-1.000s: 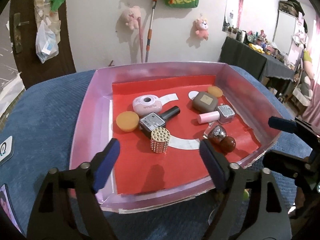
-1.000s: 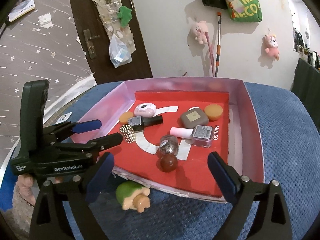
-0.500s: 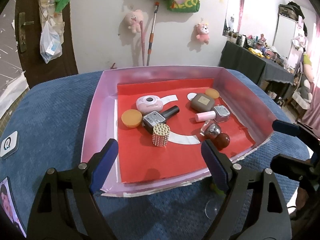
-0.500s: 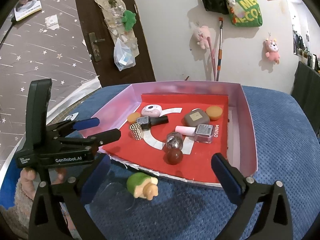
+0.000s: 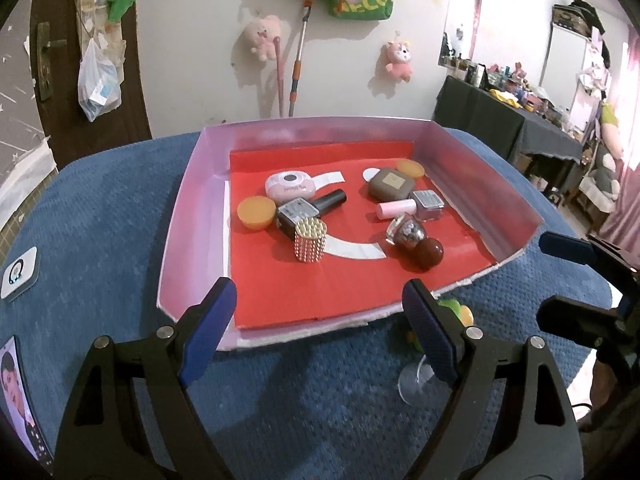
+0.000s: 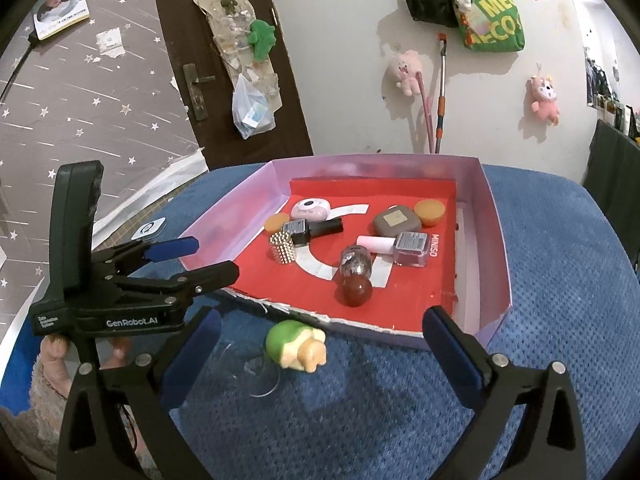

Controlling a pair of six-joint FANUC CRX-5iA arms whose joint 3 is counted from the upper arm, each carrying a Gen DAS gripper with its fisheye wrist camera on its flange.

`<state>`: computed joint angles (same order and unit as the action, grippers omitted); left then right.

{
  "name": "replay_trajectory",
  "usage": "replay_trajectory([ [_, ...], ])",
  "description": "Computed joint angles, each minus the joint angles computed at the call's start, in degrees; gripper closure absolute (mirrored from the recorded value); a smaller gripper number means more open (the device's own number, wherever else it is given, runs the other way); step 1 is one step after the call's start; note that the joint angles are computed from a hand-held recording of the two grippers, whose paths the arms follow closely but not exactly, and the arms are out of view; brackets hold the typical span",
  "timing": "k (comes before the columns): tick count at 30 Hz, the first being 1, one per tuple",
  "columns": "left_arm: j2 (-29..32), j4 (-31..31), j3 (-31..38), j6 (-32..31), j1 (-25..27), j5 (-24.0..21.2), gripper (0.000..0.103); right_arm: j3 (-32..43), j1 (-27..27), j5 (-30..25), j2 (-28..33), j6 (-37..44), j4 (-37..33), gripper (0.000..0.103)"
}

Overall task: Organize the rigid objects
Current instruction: 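Lift both open tools out of the box toward the figurine and glass cup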

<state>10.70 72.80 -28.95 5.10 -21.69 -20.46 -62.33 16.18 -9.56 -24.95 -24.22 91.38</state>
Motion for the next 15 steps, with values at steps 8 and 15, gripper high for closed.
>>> replay_trajectory([
  [8,-1.07,-0.44,-1.6,-0.04,0.89,-2.19,0.018,-0.58,2.39,-2.06,-0.31,0.42,-2.26,0.0],
  [15,-1.7,-3.02,-2.67,1.17,1.89,-4.18,0.018,-1.1,2.63,-2.04,-0.33,0.39,-3.18,0.0],
])
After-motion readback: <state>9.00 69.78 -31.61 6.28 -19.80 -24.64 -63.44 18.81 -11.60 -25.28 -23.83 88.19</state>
